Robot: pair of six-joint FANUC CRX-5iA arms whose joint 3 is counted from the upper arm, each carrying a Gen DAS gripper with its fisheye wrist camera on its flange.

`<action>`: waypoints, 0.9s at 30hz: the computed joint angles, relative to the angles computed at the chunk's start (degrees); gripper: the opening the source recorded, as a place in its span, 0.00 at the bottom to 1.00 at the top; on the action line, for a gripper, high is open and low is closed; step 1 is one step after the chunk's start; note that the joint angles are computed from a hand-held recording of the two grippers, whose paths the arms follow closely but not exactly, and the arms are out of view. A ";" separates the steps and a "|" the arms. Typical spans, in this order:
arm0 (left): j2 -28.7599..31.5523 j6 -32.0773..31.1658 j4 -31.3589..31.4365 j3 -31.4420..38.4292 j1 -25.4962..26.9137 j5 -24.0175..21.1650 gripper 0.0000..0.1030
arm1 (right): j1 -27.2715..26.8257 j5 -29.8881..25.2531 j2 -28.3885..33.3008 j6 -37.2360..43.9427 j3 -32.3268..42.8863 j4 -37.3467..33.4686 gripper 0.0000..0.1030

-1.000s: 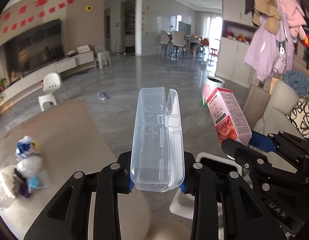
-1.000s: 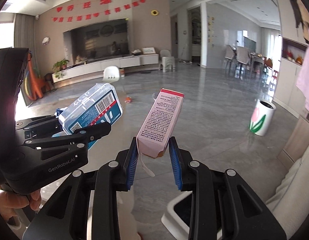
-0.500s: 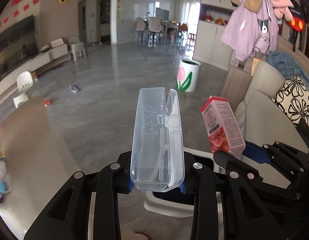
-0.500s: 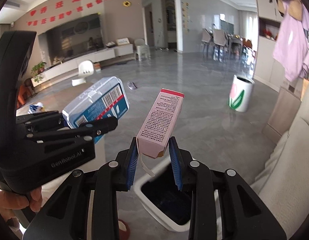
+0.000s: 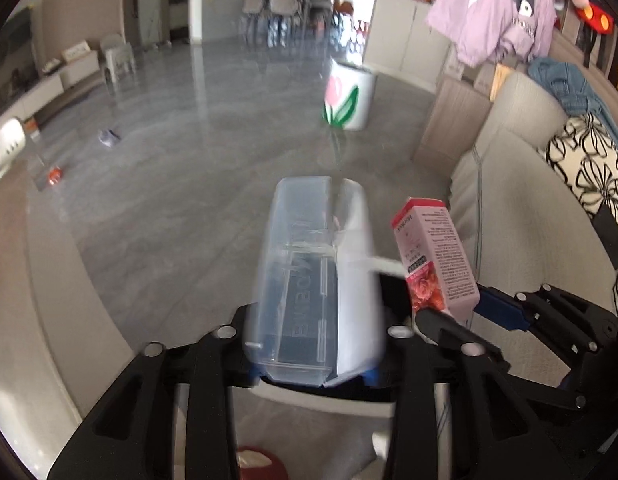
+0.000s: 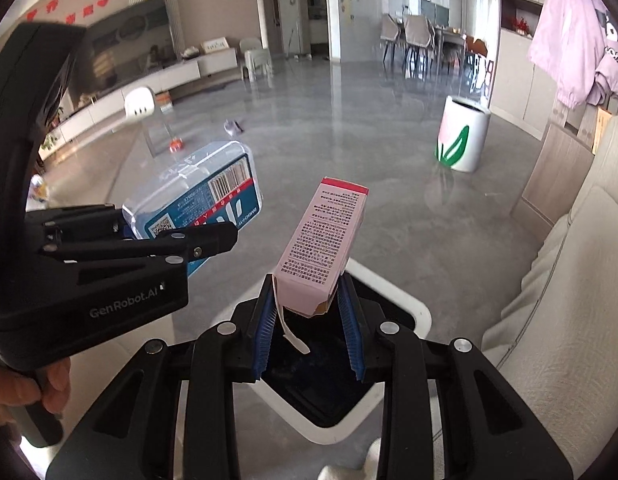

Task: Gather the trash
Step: 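Open both grippers to drop the boxes into the bin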

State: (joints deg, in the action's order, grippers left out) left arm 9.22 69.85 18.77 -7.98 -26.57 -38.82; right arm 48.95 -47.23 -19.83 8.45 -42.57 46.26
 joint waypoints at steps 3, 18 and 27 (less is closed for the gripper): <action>1.46 8.59 -11.36 3.76 -2.34 -1.59 0.95 | -0.27 -0.81 1.18 2.17 -0.08 0.02 0.95; 0.30 10.67 -12.30 3.88 -1.10 -1.89 0.95 | 0.06 -4.31 1.97 1.45 -0.09 4.06 0.95; -7.89 13.84 -13.08 0.94 4.38 -0.36 0.95 | 1.37 -0.52 3.99 0.72 3.86 11.75 0.96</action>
State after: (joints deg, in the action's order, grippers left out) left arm 1.33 83.69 5.68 -7.04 -22.19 -39.18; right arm 50.32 -47.76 -15.84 9.17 -38.71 58.00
